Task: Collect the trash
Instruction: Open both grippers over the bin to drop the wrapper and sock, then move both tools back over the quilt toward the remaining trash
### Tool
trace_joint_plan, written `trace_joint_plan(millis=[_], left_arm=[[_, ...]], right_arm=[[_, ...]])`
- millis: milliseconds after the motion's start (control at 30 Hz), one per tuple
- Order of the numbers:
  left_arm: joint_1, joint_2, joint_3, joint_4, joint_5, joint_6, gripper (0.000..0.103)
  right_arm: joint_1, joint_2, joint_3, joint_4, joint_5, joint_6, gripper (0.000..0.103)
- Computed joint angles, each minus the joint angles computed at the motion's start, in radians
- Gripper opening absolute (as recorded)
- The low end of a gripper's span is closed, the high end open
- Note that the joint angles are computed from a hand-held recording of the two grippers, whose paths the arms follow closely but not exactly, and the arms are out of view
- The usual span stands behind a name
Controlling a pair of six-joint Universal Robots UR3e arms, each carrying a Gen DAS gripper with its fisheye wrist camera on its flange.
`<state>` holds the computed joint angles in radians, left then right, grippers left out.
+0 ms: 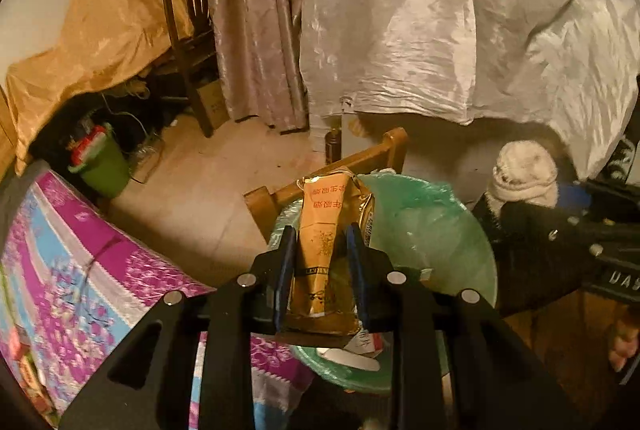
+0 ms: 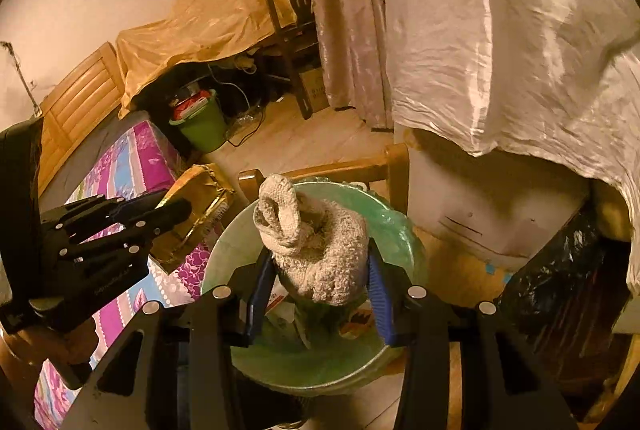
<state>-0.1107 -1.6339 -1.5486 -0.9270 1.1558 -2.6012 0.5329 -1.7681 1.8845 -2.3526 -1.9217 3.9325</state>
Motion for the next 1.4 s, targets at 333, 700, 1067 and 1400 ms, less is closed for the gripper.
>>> trace_joint_plan(millis=[333, 700, 1067, 1400], left_arm=[[0.092, -0.015, 0.030, -0.148, -0.165, 0.011, 0.067], [0.139, 0.037, -0.050, -0.099, -0.123, 0.019, 0.067], [0.358, 0.303, -0.377, 0.165, -0.131, 0.009, 0.067], [0.806, 0.585, -0.690, 0.281, -0.205, 0.171, 0.070]], right_arm=[[-0.039, -0.052, 0.097, -0.069, 0.003, 0.033, 0.070], [-0.018, -0.014, 0.086, -0.125, -0.010, 0.038, 0.070], [0.231, 0.266, -0.136, -0.225, -0.278, 0.095, 0.070], [0.458, 0.685, -0.643, -0.184, -0.548, 0.044, 0.072]])
